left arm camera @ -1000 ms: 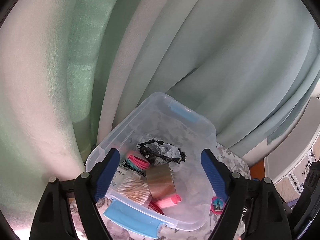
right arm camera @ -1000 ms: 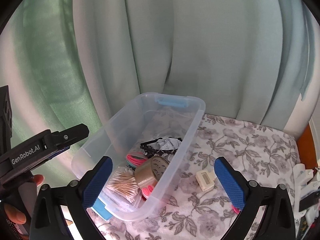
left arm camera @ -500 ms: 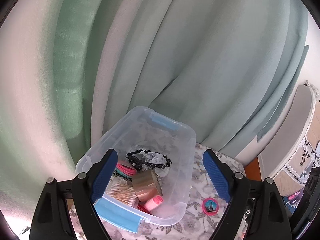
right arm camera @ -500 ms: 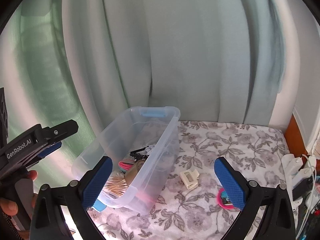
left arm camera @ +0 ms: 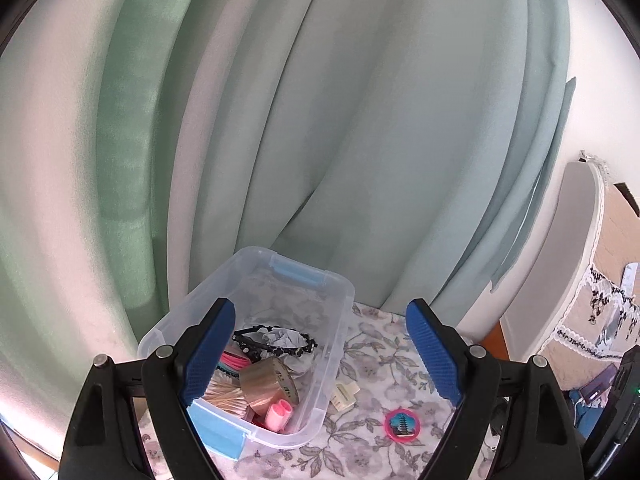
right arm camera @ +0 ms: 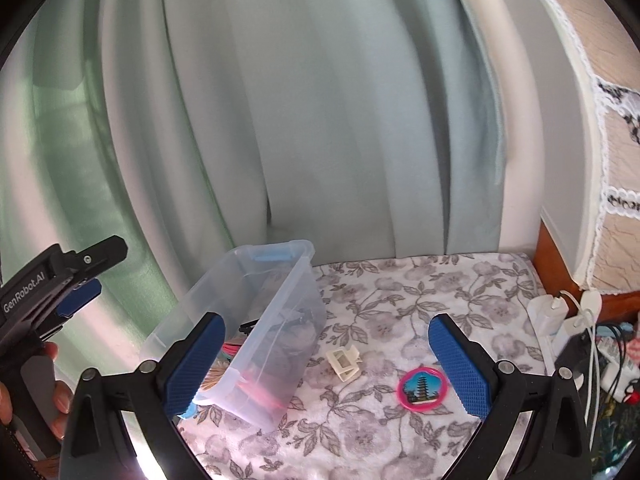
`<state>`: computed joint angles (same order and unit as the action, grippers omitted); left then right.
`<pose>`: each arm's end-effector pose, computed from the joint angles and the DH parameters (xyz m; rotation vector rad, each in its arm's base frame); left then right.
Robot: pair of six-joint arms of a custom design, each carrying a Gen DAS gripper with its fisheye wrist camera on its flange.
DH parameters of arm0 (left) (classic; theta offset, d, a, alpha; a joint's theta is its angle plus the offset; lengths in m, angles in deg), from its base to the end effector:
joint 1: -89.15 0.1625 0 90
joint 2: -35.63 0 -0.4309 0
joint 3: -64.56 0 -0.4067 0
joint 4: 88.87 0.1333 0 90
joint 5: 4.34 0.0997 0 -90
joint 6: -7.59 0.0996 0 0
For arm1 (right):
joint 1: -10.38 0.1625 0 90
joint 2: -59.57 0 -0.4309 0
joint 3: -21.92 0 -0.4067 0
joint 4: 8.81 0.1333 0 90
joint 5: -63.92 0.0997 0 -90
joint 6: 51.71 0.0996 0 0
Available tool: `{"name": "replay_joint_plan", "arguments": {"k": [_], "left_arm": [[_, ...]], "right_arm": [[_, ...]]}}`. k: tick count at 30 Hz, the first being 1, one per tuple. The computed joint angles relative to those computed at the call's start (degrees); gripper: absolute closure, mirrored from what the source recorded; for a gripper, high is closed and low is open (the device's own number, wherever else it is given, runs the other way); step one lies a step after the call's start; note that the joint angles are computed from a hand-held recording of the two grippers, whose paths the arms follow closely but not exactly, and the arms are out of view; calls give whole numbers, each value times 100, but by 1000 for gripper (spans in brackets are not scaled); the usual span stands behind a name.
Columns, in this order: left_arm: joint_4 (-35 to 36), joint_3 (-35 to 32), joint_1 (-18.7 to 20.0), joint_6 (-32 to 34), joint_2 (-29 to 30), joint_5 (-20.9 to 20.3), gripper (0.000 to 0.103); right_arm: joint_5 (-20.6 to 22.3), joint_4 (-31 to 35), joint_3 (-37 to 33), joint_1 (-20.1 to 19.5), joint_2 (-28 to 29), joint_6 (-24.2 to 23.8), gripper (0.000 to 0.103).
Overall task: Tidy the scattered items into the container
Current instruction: 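Withdraw both grippers toward the white claw clip and pink pagoda coaster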
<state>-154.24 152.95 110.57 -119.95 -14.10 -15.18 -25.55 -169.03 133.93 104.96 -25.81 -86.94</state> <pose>-0.4967 -0.4431 0.1397 -0.0836 1.9296 -1.5573 0.1768 -0.5267 0.4063 0.9426 -2.5881 1.0656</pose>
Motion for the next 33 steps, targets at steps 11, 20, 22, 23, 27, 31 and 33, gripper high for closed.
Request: {"name": "replay_joint_plan", "arguments": {"k": [11,20,22,23,27,31,33], "left_arm": [[-2714,112,64,2760,451,49,15],[-6009,226,202,5700,982,-397,15],[-6237,195,244,5916,1068,-530,15],[-6212,163,261,5929,1104,-595,15],[-6766,134,362,6496,1283,-803,14],[-7322,133,491,6846,1424,-1089,4],[-7421,105,556,6915,1488,-1210,4]], "right_arm": [[-11,-180,96,-410,-277,130,0],[-106,-260,41,-725,-281,206,0],[-84,-188,10,-803,-264,240,0],[-89,-165,-4,-839,-250,264,0],[-152,-205,-38,-957,-153,356,0],[-189,-193,-70,-1071,-62,415,0],[-262,-214,-85,-1111,5,424,0]]}}
